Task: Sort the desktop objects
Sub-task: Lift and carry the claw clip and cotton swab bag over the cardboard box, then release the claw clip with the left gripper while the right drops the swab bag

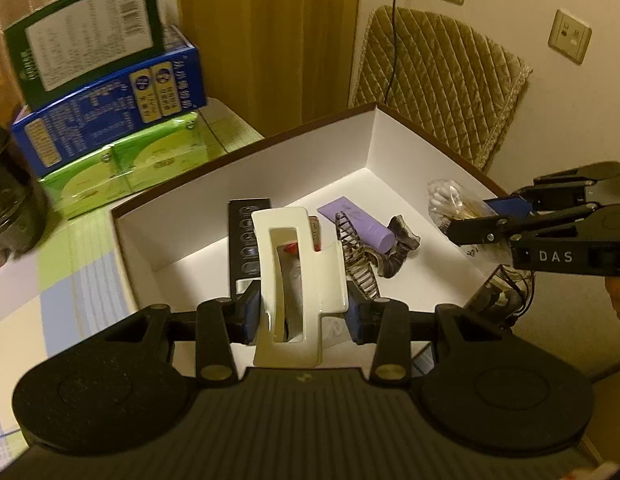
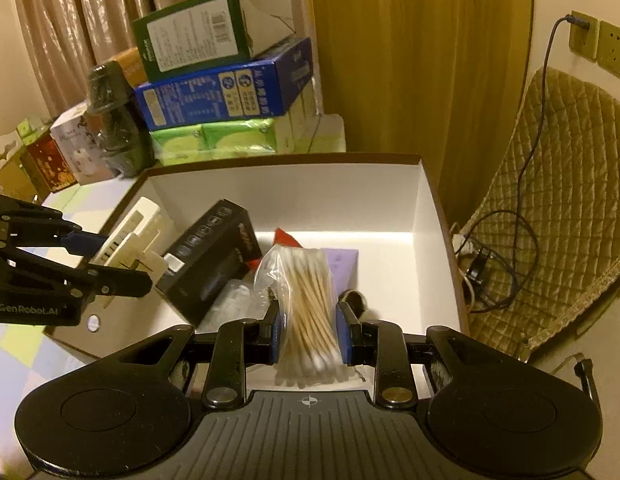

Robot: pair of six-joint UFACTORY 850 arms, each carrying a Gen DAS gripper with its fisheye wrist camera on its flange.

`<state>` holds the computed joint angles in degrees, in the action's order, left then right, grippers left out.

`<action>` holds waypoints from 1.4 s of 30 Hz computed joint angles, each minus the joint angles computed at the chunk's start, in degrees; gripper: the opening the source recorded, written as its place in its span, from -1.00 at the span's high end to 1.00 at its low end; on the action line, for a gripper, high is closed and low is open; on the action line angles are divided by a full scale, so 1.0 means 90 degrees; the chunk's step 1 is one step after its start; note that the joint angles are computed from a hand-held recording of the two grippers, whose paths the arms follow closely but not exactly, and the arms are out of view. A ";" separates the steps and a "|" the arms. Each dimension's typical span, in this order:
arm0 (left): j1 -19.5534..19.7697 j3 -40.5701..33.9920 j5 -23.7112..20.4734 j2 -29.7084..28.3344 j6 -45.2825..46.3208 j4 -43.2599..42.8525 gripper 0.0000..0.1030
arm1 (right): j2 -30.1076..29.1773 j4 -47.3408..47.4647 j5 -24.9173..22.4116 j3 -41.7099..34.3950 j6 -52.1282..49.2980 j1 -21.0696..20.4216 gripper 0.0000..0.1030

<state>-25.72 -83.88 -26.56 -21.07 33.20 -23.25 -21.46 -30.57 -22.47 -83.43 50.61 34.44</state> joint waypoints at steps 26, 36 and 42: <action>-0.0277 -0.0882 -0.0765 -0.1001 -0.0450 0.0727 0.30 | -0.0515 0.2908 -0.0174 -0.0384 -0.3766 -0.0505 0.52; -0.0214 -0.0846 -0.0797 -0.0952 -0.0624 0.0780 0.14 | -0.0684 0.3477 -0.0294 -0.0566 -0.4519 -0.0545 0.52; -0.0164 -0.0777 -0.0767 -0.0874 -0.0800 0.0822 0.09 | -0.0828 0.3490 -0.0451 -0.0745 -0.4655 -0.0529 0.48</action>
<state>-27.20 -90.87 -33.46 -28.93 26.01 -15.85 -28.91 0.84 -26.53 -90.13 8.72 29.68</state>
